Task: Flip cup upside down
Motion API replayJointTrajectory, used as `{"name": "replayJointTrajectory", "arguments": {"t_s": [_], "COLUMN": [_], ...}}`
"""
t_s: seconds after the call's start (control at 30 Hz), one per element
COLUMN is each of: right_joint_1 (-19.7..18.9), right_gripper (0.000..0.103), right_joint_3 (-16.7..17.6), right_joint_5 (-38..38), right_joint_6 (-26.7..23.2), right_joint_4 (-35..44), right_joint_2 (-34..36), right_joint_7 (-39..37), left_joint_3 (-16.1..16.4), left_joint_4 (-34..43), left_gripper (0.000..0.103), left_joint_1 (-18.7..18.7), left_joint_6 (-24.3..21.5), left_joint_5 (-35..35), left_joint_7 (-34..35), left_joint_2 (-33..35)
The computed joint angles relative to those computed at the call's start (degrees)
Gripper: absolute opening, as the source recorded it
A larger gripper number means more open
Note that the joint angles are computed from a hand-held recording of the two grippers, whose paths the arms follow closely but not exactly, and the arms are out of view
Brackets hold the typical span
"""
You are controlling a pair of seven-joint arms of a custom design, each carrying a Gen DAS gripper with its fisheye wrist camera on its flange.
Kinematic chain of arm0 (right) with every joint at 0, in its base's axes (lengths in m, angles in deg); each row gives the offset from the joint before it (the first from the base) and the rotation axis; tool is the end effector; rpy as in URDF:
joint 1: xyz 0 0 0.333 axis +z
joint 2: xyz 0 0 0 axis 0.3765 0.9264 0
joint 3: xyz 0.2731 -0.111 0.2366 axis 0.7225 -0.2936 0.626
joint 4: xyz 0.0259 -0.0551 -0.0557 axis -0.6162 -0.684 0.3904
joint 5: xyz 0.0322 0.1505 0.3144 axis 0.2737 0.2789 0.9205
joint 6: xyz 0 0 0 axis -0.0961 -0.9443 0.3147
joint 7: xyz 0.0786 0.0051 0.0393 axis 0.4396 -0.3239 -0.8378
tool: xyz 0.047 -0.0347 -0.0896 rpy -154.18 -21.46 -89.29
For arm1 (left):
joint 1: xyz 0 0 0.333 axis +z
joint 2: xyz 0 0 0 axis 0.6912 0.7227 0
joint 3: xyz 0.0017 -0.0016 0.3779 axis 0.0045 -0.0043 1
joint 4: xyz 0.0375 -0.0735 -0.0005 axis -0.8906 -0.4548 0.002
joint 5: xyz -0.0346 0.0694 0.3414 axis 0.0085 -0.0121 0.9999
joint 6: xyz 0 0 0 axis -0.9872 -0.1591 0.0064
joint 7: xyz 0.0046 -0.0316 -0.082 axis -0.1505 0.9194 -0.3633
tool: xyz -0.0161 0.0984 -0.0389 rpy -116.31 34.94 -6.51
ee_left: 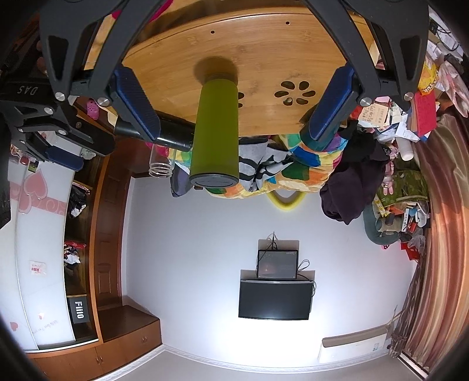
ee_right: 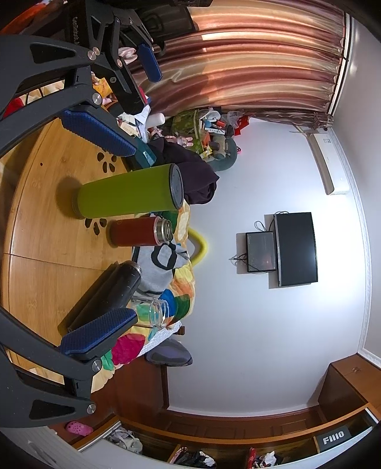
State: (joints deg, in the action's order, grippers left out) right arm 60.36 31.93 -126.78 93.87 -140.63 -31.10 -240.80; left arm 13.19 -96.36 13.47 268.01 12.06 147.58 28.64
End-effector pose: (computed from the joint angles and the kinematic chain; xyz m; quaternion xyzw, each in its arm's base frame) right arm 0.5270 0.4253 0.5360 -0.5172 0.6094 -0.4340 0.4157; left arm 0.5876 -0.3912 0.5469 -0.3901 0.6958 -0.5400 0.2685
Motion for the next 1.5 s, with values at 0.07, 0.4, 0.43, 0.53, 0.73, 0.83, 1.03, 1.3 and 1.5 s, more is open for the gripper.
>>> {"name": "replayJointTrajectory", "arguments": {"t_s": [0.07, 0.4, 0.43, 0.53, 0.73, 0.83, 1.03, 1.3, 1.5], "right_joint_1": [0.0, -0.01, -0.01, -0.01, -0.02, -0.01, 0.11, -0.06, 0.08], "right_gripper": [0.103, 0.103, 0.103, 0.103, 0.103, 0.103, 0.103, 0.103, 0.103], "right_joint_3": [-0.01, -0.04, -0.01, 0.04, 0.08, 0.03, -0.05, -0.14, -0.22], "right_joint_5": [0.1, -0.09, -0.11, -0.14, -0.09, 0.01, -0.07, 0.02, 0.11], "right_joint_6": [-0.02, -0.07, -0.09, -0.1, -0.13, -0.11, -0.21, 0.01, -0.09], "right_joint_4": [0.18, -0.09, -0.1, -0.07, 0.03, 0.17, 0.24, 0.31, 0.38], "right_joint_2": [0.03, -0.2, -0.2, -0.13, -0.05, 0.02, 0.07, 0.17, 0.34], "right_joint_7": [-0.15, -0.11, -0.09, -0.01, -0.15, -0.32, -0.24, -0.2, -0.44], "left_joint_3": [0.09, -0.01, -0.06, -0.02, -0.28, -0.08, -0.98, -3.91, -4.24], "left_joint_4": [-0.05, -0.08, -0.15, -0.16, -0.04, 0.03, 0.46, 0.95, 1.14], "left_gripper": [0.103, 0.103, 0.103, 0.103, 0.103, 0.103, 0.103, 0.103, 0.103], "left_joint_1": [-0.09, 0.05, 0.09, 0.06, 0.35, 0.2, 1.15, 4.0, 4.49], "left_joint_6": [0.05, -0.01, -0.09, -0.1, -0.18, -0.37, -0.98, -2.28, -2.58], "left_joint_5": [-0.04, 0.14, 0.18, 0.2, 0.55, 0.45, 1.18, 4.09, 5.23], "left_joint_7": [0.0, -0.02, -0.04, -0.05, -0.07, -0.1, -1.01, -2.66, -3.92], "left_joint_2": [-0.01, -0.04, -0.11, -0.14, -0.11, -0.15, 0.03, 0.44, 0.61]}}
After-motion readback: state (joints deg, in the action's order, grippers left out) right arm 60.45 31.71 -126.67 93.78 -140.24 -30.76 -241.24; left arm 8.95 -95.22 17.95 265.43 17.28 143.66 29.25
